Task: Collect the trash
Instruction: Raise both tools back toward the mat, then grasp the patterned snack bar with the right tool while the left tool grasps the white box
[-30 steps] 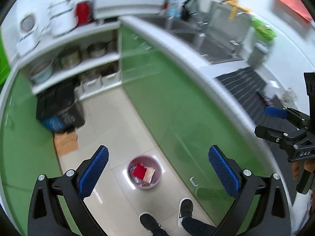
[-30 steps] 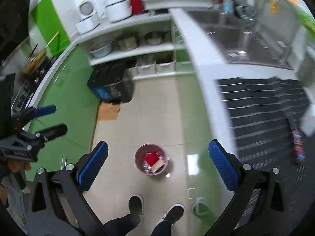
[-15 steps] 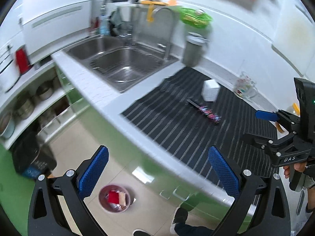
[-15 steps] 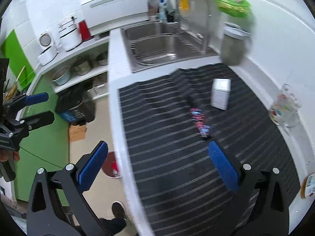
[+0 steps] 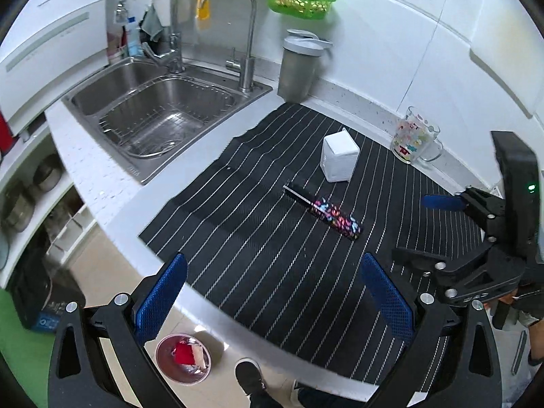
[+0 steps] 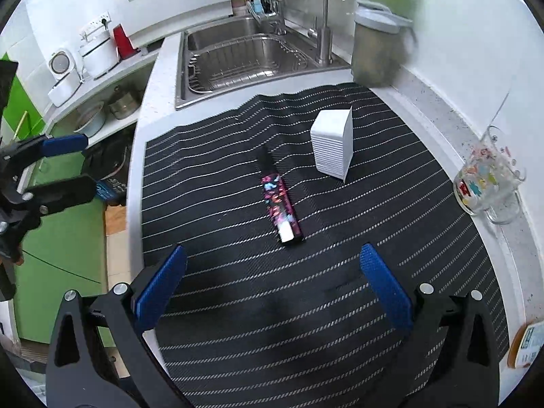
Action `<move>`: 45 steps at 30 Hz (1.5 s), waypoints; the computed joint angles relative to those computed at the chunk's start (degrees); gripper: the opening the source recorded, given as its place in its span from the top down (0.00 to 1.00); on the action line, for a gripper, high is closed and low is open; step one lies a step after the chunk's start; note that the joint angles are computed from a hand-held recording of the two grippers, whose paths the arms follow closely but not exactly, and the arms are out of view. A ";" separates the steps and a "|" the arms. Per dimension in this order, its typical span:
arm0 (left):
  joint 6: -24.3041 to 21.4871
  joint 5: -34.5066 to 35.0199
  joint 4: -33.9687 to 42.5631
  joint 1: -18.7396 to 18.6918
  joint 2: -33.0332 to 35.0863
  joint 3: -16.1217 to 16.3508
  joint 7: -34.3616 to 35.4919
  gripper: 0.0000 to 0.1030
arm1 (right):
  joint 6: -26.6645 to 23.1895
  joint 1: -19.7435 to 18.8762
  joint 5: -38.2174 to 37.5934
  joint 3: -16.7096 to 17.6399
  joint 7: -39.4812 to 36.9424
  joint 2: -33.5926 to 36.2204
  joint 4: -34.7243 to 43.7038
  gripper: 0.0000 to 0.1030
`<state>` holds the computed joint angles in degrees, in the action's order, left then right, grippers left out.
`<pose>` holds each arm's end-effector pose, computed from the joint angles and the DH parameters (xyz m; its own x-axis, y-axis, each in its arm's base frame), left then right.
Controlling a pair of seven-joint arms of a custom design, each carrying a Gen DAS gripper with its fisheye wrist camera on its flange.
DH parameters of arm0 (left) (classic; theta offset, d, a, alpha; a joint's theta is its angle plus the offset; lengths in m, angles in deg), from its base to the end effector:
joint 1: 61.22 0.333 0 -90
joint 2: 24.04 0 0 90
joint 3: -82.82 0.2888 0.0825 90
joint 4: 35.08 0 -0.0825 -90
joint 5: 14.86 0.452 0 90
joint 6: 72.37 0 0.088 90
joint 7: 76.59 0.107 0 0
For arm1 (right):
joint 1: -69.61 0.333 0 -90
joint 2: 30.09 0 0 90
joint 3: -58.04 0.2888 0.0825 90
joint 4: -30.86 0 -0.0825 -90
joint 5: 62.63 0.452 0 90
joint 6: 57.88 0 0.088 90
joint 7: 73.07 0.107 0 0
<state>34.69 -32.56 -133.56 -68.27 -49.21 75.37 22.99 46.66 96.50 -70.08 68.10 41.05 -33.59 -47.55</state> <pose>0.4683 -0.1654 0.7981 -0.4479 -0.8823 0.1447 -0.7633 0.2930 -0.5758 0.4906 0.3614 0.7743 0.2435 -0.9669 -0.0768 -0.8463 -0.1731 -0.5038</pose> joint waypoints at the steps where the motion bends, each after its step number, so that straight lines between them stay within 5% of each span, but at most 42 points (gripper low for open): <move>1: -0.10 -0.13 0.90 -0.15 1.24 0.09 0.70 0.05 | -0.06 -0.06 -0.13 -0.03 -0.13 0.95 0.78 0.03; 8: -1.22 -0.38 6.33 0.30 7.93 0.28 2.89 0.05 | -1.16 0.07 0.48 -0.79 -2.93 9.16 7.35 0.06; 10: -1.78 -0.43 7.68 0.56 9.70 0.29 3.07 0.05 | -2.55 0.34 0.32 -1.03 -3.38 11.30 9.45 0.25; 15: -2.58 -0.62 9.84 1.08 12.65 0.13 3.20 0.05 | -4.54 0.69 1.72 -1.52 -5.49 15.10 12.92 0.35; 22: -3.11 -0.90 11.40 1.39 14.68 -0.14 3.30 0.05 | -6.55 1.25 1.15 -2.16 -6.72 17.24 15.64 0.74; 45: -2.91 -3.19 16.29 -0.86 16.89 -1.67 6.08 0.05 | -1.84 0.37 -1.37 -1.92 0.68 6.95 10.81 0.78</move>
